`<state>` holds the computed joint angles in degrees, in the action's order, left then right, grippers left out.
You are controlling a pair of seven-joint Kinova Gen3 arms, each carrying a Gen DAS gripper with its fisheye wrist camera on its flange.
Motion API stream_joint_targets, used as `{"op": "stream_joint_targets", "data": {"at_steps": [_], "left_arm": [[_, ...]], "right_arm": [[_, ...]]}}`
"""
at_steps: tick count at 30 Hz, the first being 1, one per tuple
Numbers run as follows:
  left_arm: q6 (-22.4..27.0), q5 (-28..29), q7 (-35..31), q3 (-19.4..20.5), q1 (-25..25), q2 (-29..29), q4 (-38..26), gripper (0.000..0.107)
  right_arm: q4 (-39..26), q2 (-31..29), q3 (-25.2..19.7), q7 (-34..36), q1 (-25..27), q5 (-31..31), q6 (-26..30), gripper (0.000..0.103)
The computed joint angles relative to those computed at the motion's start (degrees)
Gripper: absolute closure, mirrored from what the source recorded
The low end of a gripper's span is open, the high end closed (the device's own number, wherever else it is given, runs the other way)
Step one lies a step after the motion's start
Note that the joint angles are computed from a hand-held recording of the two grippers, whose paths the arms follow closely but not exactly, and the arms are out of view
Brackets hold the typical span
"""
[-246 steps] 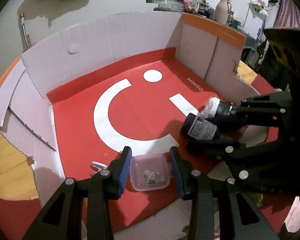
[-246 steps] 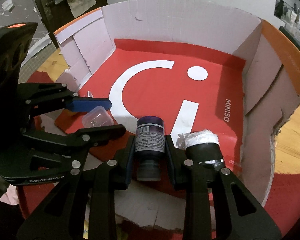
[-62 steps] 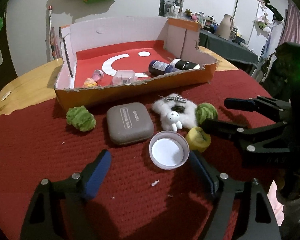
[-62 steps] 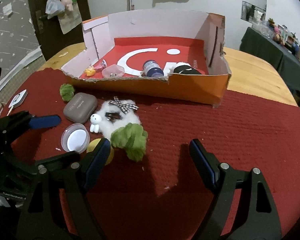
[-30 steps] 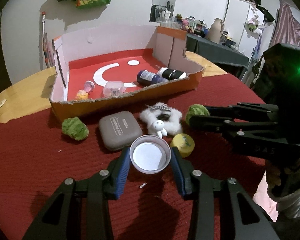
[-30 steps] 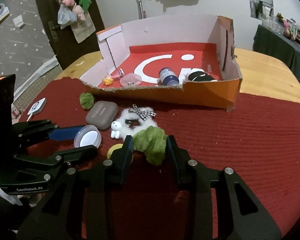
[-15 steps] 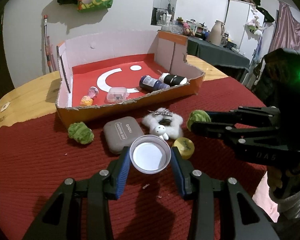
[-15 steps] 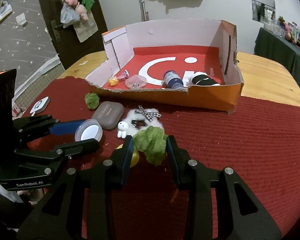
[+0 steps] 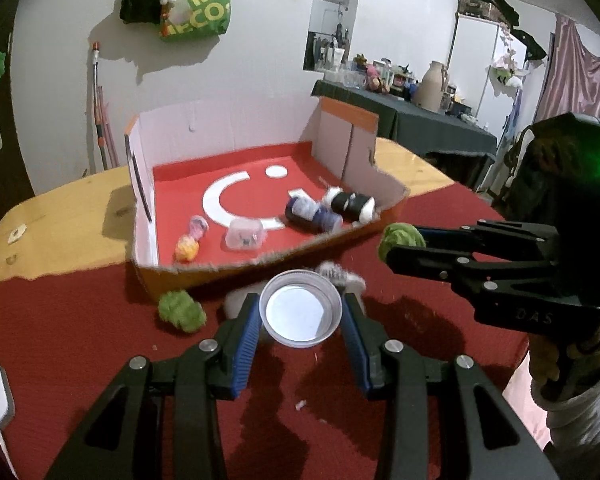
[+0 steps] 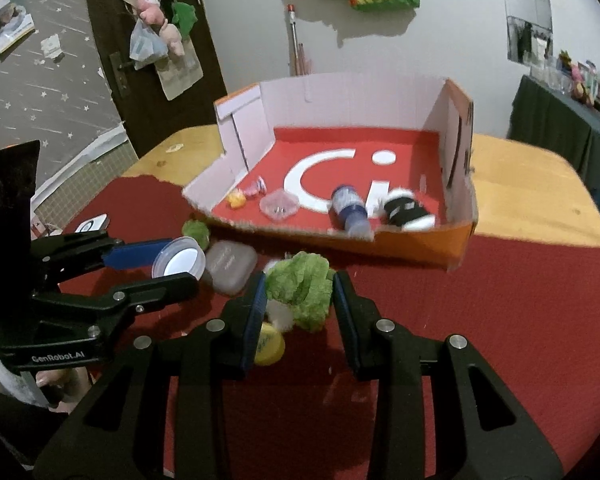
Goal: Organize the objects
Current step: 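Carry the lid into the box with left tool while right tool lowers the green ball inside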
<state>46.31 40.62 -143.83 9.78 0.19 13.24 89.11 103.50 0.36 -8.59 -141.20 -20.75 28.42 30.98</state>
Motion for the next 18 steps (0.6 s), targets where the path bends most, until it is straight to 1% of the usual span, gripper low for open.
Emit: {"op": "stream_joint_targets", "data": {"at_steps": [4,7,9,13,16,18], "left_arm": [[2.3,-1.5,2.3,0.2,0.6,2.2,-5.0,0.065],[4.9,-3.7,5.2,0.5,1.4,4.7,-10.1,0.065],[5.7,-6.7,8.5,0.2,2.9,6.4,-13.8,0.065],[8.1,-12.8,15.3,-0.3,5.8,10.6,-21.7,0.065],[10.5,-16.6,19.9,-0.2,7.3,14.2,-27.8,0.065],[12.4,-18.9,22.4,-0.2,8.3,16.7,-31.9,0.065]], "right_arm": [[-3.5,0.9,0.8,4.5,0.8,-1.9,1.4,0.070],[-7.2,2.2,1.6,9.2,1.5,-4.3,3.1,0.070],[-10.4,3.8,2.4,11.4,1.8,-5.2,5.1,0.070],[-17.8,8.3,4.1,17.2,3.0,-9.4,10.2,0.070],[-22.1,11.4,5.3,19.7,3.3,-11.4,13.5,0.070],[-25.1,13.6,6.3,20.5,3.1,-11.7,16.2,0.070]]}}
